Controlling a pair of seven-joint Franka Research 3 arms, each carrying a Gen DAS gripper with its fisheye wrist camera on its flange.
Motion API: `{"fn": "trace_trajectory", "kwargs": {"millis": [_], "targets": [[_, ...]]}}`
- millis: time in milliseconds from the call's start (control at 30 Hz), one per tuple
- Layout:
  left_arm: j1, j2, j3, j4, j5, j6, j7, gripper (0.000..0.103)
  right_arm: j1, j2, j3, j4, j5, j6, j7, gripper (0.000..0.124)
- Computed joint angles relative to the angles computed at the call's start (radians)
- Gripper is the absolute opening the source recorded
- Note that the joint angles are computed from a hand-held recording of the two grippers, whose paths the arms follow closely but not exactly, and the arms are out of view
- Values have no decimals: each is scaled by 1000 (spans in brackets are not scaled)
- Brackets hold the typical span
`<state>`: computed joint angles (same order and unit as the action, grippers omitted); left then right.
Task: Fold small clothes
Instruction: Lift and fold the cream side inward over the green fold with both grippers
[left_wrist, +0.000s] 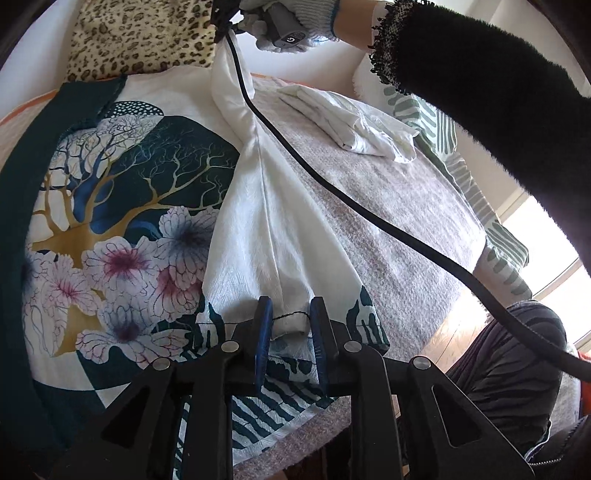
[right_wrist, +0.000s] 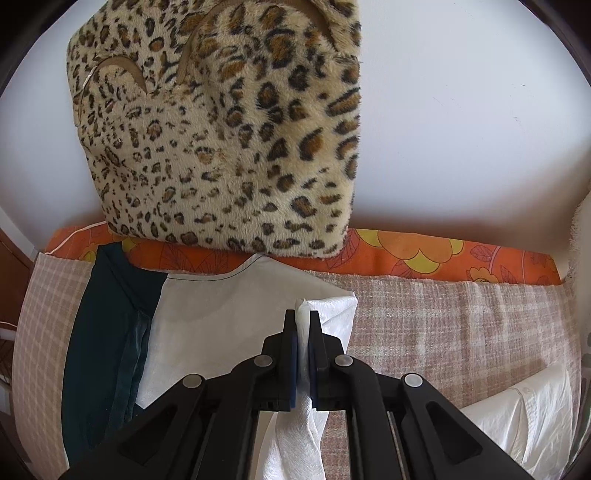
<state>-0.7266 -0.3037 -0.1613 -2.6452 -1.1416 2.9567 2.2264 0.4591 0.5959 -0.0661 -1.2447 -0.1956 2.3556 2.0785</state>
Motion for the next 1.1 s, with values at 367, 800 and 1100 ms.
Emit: {"fn": "trace_trajectory", "kwargs": {"millis": [367, 800, 1100], "targets": [[-72, 25, 64, 19, -181, 62, 201, 2, -4, -30, -1, -49, -3, 32, 5, 2], [99, -227, 25, -99, -370, -75, 236, 2, 13, 5, 3, 45, -5, 17, 28, 2], [192, -274, -15, -161, -365, -136, 178, 2, 75, 245, 14, 412, 18, -140, -33, 2]]}}
